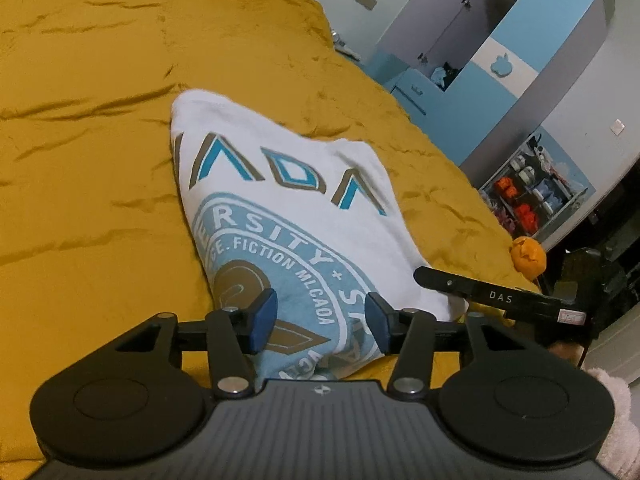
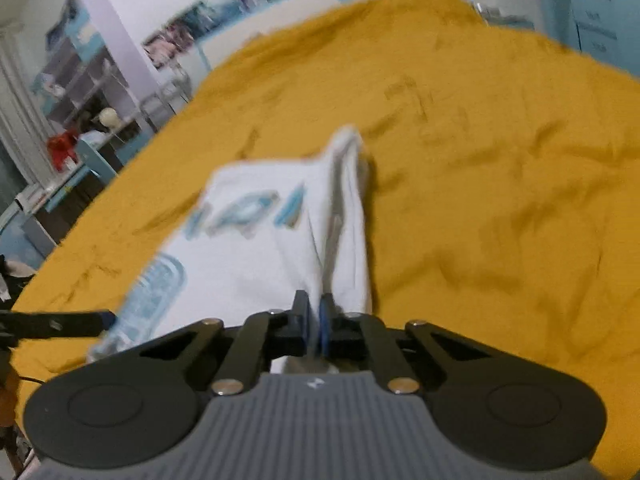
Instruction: Fold small clothes
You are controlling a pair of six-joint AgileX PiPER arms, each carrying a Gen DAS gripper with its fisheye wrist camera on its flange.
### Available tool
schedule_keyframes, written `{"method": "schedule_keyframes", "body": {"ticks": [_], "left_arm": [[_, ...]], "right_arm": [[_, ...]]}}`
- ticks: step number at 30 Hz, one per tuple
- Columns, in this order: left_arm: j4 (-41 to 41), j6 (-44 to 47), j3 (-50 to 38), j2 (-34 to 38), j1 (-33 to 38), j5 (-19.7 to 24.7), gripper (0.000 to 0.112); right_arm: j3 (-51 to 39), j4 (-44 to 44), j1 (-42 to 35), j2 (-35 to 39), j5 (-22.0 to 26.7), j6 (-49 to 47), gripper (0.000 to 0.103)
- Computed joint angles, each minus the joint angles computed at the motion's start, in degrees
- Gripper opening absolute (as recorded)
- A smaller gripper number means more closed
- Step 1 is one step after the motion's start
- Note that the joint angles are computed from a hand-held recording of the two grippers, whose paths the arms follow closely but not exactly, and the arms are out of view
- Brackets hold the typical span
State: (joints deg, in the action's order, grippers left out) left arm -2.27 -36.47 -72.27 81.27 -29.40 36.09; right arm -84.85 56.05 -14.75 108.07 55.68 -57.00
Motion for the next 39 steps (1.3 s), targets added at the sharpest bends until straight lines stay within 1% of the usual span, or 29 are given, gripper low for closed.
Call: {"method": "schedule_keyframes", "body": {"ticks": [2, 3, 4, 5, 6, 7, 9, 11, 13, 14, 15, 16, 18, 19, 20, 21, 22, 24, 25, 26, 28, 29, 30, 31, 32, 34, 35, 37, 39], "left_arm": [[1.1, -1.1, 0.9, -0.4, -0.5, -0.7, 0.058], [1.0, -1.2, 1.0, -0.5, -0.4, -0.8, 0.059], [0.2, -0.6, 1.1, -0.5, -0.2, -1.0, 0.063], [-0.9, 0.5, 1.4, -0.6, 0.2, -1.3, 0.064], [-1.8, 1.2, 1.7, -0.6, 0.5, -1.5, 0.064], [-2.4, 1.7, 1.7, -0.5, 0.7, -1.5, 0.064], [-2.6, 1.6, 1.7, -0.3, 0.7, -1.6, 0.064], [-1.9, 1.0, 1.6, -0.3, 0.3, -1.6, 0.068], [-1.6, 0.6, 1.6, -0.1, 0.2, -1.9, 0.071], [-2.3, 1.0, 1.7, 0.0, 0.4, -2.2, 0.072], [-2.6, 1.0, 1.7, 0.1, 0.5, -2.4, 0.072], [-2.9, 1.0, 1.7, 0.2, 0.6, -2.4, 0.072], [-3.7, 1.6, 1.7, 0.2, 0.9, -2.5, 0.073], [-4.1, 2.1, 1.7, 0.2, 1.0, -2.6, 0.074], [-4.5, 2.5, 1.7, 0.3, 1.1, -2.6, 0.074], [-5.2, 3.3, 1.8, 0.3, 1.2, -2.8, 0.075], [-6.5, 4.8, 2.0, 0.3, 1.7, -2.9, 0.076], [-8.5, 6.7, 2.4, 0.1, 2.4, -3.1, 0.076], [-9.3, 7.3, 2.5, 0.1, 2.7, -3.3, 0.076], [-9.9, 7.7, 2.6, 0.1, 2.9, -3.3, 0.076], [-10.8, 8.3, 2.4, 0.3, 3.1, -3.2, 0.077], [-10.7, 8.3, 2.2, 0.5, 3.1, -3.1, 0.078], [-10.5, 8.1, 2.0, 0.6, 3.0, -3.0, 0.078], [-10.3, 8.0, 2.0, 0.6, 2.9, -3.0, 0.079], [-10.2, 7.9, 1.9, 0.7, 2.8, -3.0, 0.079], [-10.1, 7.9, 2.0, 0.6, 2.7, -3.1, 0.079], [-10.3, 8.1, 2.1, 0.6, 2.8, -3.3, 0.079], [-10.8, 8.6, 2.2, 0.6, 2.9, -3.4, 0.079], [-10.8, 8.7, 2.2, 0.6, 2.9, -3.3, 0.079]], "right_arm": [[0.4, 1.7, -0.5, -0.8, 0.0, -1.4, 0.007], [0.1, 2.6, -0.9, -1.2, 0.2, -1.4, 0.021], [-1.4, 3.2, -0.9, -1.0, 0.6, -0.5, 0.03], [-3.1, 4.8, -1.4, -0.8, 2.1, 0.4, 0.036], [-5.6, 6.6, -1.7, 0.0, 3.7, 1.5, 0.047], [-9.0, 7.1, -1.3, 1.4, 5.1, 3.2, 0.051], [-17.0, 5.4, 1.0, 4.7, 5.6, 7.0, 0.051], [-23.2, 1.6, 4.1, 7.6, 2.8, 9.4, 0.051], [-28.4, -4.7, 7.7, 10.9, -1.5, 16.5, 0.048], [-32.2, -8.0, 9.0, 13.3, -0.9, 21.0, 0.045], [-35.7, -11.1, 10.1, 15.6, 0.1, 24.7, 0.035], [-38.6, -13.6, 11.2, 17.3, 1.0, 27.3, 0.029], [-41.4, -18.8, 13.4, 19.4, 0.3, 31.2, 0.029], [-42.4, -20.0, 14.2, 20.0, -0.3, 32.2, 0.025], [-42.5, -20.8, 14.8, 20.2, -1.3, 33.1, 0.016], [-42.0, -19.9, 14.8, 20.0, -1.9, 33.1, 0.0], [-40.8, -18.3, 14.5, 19.4, -3.3, 33.0, 0.0], [-32.7, -14.4, 13.8, 14.8, -9.8, 29.3, 0.0], [-30.4, -15.4, 14.2, 13.1, -12.5, 28.5, 0.0], [-30.3, -16.2, 14.3, 12.9, -12.8, 27.5, 0.0], [-35.4, -16.6, 13.9, 15.6, -8.2, 27.3, 0.0], [-36.0, -17.4, 14.0, 15.7, -7.7, 27.9, 0.0], [-35.1, -17.7, 14.4, 15.5, -9.5, 27.3, 0.015], [-34.0, -17.8, 14.6, 15.2, -11.4, 26.0, 0.035], [-33.8, -19.1, 15.3, 15.4, -13.0, 25.9, 0.039], [-37.4, -22.0, 15.7, 17.8, -11.4, 28.4, 0.037], [-40.5, -22.7, 15.6, 19.8, -9.2, 30.6, 0.034], [-47.6, -25.5, 15.9, 24.1, -4.8, 35.4, 0.023], [-50.1, -26.8, 16.1, 26.0, -3.1, 37.5, 0.022]]}}
